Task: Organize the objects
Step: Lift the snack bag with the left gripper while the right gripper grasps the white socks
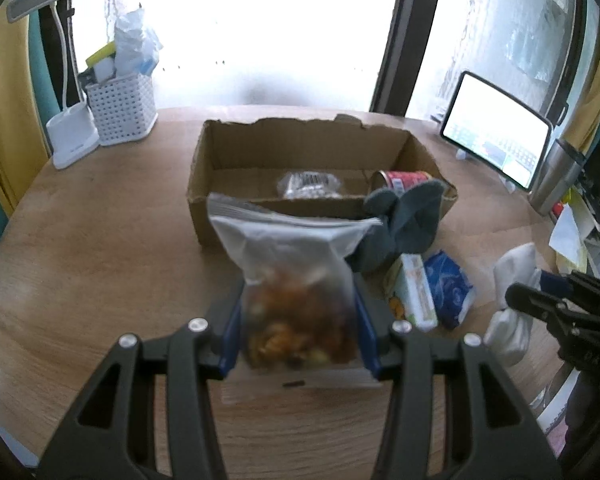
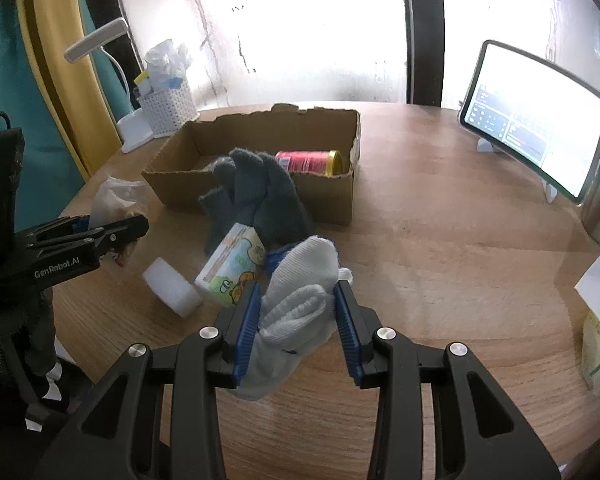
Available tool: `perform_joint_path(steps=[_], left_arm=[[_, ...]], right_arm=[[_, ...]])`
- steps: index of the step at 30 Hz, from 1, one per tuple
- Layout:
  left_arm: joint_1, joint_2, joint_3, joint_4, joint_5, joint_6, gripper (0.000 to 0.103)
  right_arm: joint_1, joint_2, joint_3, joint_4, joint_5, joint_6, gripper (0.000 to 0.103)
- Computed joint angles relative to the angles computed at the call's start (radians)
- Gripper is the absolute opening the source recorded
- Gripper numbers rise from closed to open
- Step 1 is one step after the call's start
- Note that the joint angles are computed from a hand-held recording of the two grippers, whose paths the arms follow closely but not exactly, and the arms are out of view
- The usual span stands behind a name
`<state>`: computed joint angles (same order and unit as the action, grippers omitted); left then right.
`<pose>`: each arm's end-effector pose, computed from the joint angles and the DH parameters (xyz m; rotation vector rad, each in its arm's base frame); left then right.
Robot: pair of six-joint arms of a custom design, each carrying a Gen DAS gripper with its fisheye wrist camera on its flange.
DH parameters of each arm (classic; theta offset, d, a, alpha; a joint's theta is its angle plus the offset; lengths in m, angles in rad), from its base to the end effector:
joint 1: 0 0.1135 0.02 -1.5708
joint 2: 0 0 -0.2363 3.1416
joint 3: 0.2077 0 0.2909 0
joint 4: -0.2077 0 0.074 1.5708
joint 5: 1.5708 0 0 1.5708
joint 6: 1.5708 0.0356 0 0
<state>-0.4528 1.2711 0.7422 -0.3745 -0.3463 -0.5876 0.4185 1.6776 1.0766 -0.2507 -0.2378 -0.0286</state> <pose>0.2686 -0.1172 0.1630 -0.3066 2.3830 -0.0493 0.3487 0.1643 0.1553 -0.6481 2.3564 0.4639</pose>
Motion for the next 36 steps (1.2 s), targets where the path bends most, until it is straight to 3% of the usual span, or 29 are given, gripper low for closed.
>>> perform_joint_path(steps=[15,36], left_arm=[[0.010,-0.069,-0.003,-0.010,-0.009,0.016,0.048],[0.151,-0.072,0.002,0.049,0.105,0.112,0.048]], right_arm=[[0.009,-0.028,0.029,-0.017,0.004,0.002,0.039],[0.064,0.060,0.189,-0.066,0.025,0.016,0.039]])
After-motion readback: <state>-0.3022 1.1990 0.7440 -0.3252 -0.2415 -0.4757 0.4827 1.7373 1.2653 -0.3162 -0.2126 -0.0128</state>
